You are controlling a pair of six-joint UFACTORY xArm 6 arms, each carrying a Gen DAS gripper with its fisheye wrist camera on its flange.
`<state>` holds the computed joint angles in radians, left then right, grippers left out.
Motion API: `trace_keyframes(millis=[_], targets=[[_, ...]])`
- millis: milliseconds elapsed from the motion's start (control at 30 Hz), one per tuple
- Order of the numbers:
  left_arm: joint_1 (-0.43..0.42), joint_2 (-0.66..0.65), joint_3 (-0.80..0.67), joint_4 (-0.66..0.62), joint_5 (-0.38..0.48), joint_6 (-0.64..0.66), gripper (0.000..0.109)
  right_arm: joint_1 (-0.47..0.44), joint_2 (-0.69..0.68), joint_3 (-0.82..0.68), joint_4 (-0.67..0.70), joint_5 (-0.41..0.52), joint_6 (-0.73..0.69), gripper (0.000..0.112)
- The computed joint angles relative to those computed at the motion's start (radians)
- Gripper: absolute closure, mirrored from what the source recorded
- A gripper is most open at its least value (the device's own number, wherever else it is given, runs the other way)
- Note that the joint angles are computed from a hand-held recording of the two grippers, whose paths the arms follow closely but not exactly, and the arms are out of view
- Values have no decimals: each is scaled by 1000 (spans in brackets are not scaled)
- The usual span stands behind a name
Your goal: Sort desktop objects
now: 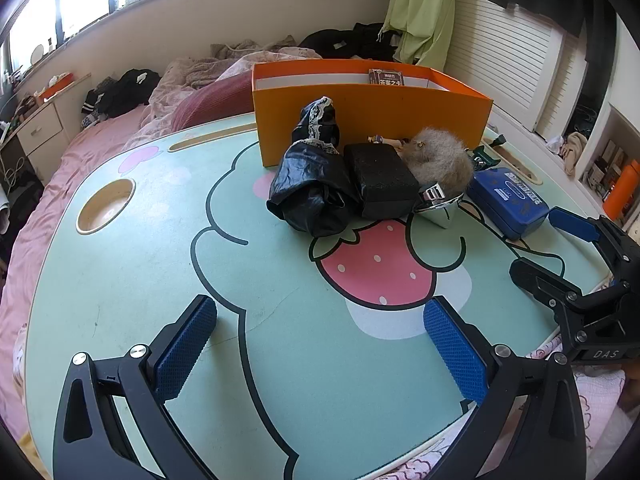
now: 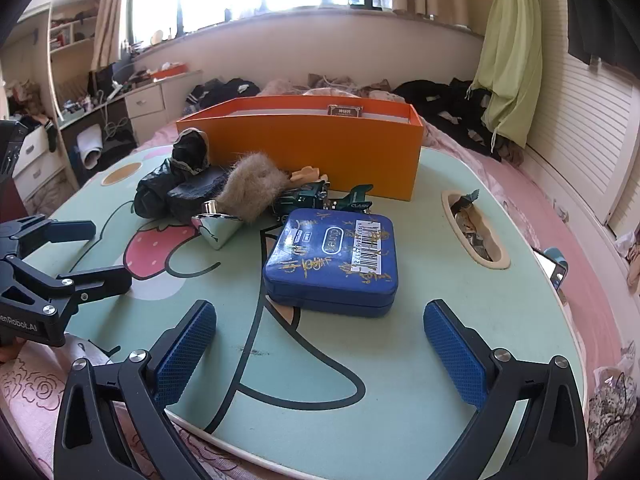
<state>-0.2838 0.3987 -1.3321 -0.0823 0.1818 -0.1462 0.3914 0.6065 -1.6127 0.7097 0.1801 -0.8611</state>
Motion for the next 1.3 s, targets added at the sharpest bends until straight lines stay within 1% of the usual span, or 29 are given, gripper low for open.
trace_keyframes(millis=[1067, 1133, 1233, 1300], targets=[[2, -7, 15, 23, -11, -25, 6, 1, -1, 4, 3, -4, 2, 9], [2, -6, 15, 25, -11, -27, 6, 0, -2, 5, -22, -8, 30, 9], [0, -7, 14, 29, -11, -35, 6, -3, -2, 8, -127, -29, 149, 9], [0, -9, 14, 32, -9, -38, 6, -7, -1, 2, -167, -40, 205, 9]])
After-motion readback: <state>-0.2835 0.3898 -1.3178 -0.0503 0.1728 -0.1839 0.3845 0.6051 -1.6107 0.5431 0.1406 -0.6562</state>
